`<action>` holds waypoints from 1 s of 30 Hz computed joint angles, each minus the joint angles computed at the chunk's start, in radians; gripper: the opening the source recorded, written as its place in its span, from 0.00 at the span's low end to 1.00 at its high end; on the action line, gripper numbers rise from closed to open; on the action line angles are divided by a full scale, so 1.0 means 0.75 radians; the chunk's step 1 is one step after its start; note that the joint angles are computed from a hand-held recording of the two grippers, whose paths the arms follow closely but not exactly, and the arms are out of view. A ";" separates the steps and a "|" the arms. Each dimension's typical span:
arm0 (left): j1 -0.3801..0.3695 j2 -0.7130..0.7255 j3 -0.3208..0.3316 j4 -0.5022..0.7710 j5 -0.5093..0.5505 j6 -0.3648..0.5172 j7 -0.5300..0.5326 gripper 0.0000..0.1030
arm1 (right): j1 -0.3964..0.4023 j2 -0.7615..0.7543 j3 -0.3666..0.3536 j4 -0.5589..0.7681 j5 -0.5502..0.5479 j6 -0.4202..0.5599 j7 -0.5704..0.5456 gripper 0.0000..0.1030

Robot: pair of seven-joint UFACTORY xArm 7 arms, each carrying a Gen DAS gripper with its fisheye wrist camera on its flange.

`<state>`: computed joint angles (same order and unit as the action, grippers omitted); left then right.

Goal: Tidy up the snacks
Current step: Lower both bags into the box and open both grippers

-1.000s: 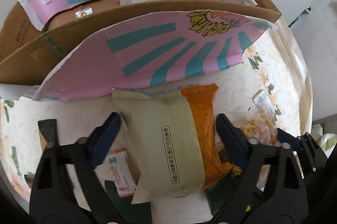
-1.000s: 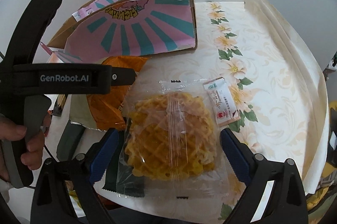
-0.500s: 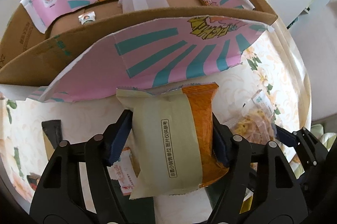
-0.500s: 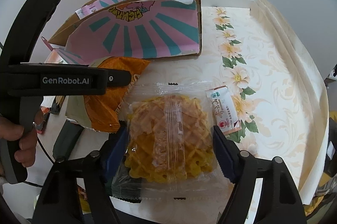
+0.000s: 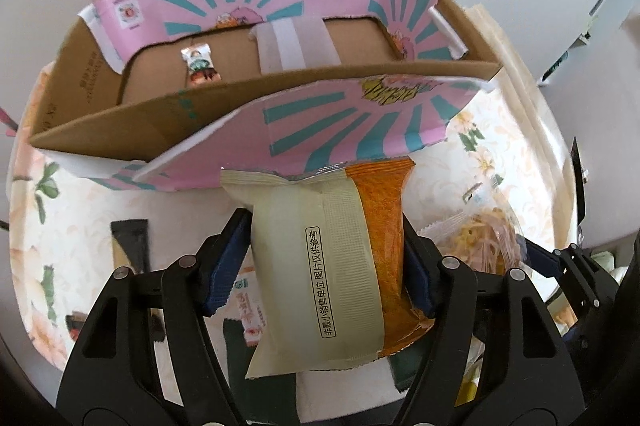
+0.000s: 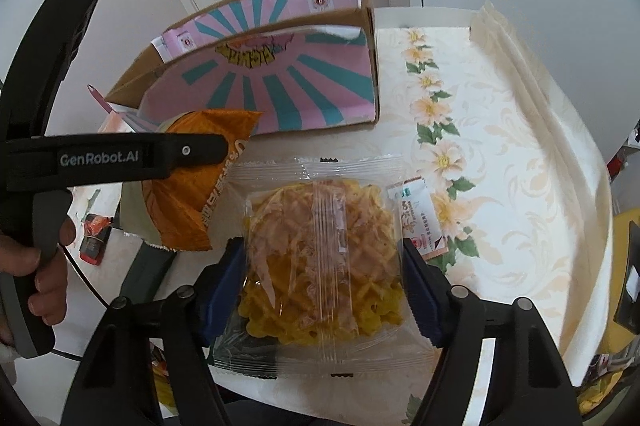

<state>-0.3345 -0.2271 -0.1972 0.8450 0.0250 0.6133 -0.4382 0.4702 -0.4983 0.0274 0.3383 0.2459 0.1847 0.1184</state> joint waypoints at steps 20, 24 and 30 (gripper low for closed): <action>0.116 -0.320 -0.057 0.073 0.164 0.106 -0.199 0.65 | -0.058 -0.261 -0.019 0.162 -0.053 0.190 -0.066 0.67; 0.141 -0.296 -0.033 0.115 0.171 0.111 -0.163 0.65 | -0.066 -0.176 -0.018 0.269 -0.047 0.180 -0.109 0.67; 0.173 -0.203 0.036 0.185 0.143 0.077 -0.056 0.65 | -0.085 0.011 -0.001 0.444 -0.009 0.151 -0.119 0.67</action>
